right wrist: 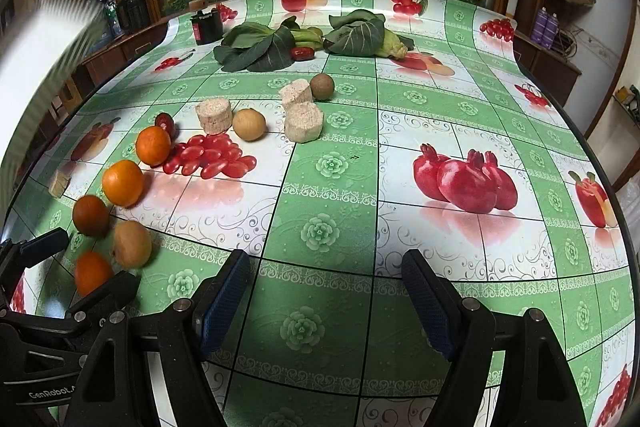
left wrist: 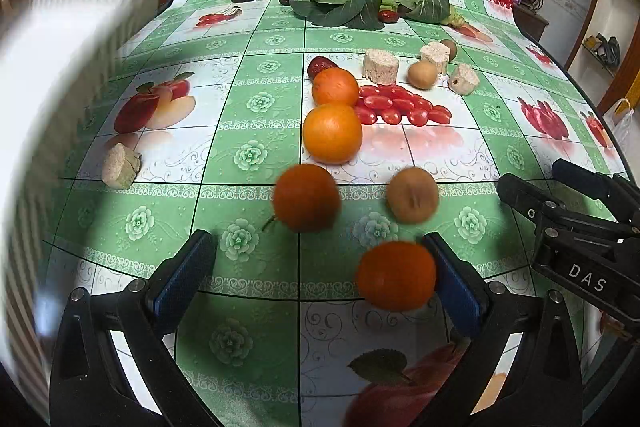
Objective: Organize fruits
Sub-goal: 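Tip the white tray so its fruits spill onto the tablecloth, then move both tools toward the oranges and brown fruits on the table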
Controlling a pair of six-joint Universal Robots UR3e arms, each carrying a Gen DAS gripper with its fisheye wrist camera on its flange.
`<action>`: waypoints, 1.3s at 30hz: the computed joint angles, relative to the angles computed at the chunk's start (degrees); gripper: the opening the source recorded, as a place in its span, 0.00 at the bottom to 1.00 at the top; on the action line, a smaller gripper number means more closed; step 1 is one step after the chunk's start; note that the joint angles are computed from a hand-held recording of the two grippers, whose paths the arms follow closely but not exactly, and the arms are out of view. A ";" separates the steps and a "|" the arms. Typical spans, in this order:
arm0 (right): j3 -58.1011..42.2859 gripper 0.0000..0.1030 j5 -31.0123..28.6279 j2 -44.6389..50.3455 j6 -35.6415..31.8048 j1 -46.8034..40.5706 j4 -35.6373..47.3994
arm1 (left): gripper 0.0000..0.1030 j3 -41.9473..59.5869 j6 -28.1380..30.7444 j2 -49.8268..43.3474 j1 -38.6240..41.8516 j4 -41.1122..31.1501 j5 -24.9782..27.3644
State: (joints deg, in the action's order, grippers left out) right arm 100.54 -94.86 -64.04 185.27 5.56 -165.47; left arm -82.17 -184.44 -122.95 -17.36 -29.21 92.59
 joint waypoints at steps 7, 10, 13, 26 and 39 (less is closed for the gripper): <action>-2.34 0.87 -0.33 1.14 0.46 0.61 1.90 | 1.00 -0.20 0.05 -0.05 0.11 0.21 -0.09; -3.70 0.88 -0.35 1.81 0.76 0.78 2.73 | 1.00 -0.47 0.05 0.24 0.02 0.20 0.02; -2.74 0.88 -0.33 1.51 0.65 0.69 2.06 | 1.00 -0.51 0.05 0.26 0.01 0.23 0.03; 2.73 0.67 4.62 -2.60 -0.41 -2.18 -0.07 | 1.00 1.28 1.19 0.13 0.00 -2.67 -0.65; 16.93 0.64 19.70 -13.41 -4.48 -7.63 -9.68 | 0.95 -10.88 6.02 12.79 6.51 -1.84 -11.12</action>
State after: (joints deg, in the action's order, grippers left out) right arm 117.47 -75.16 -77.45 180.79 -2.07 -175.16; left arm -93.04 -178.42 -110.16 -10.85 -31.05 81.47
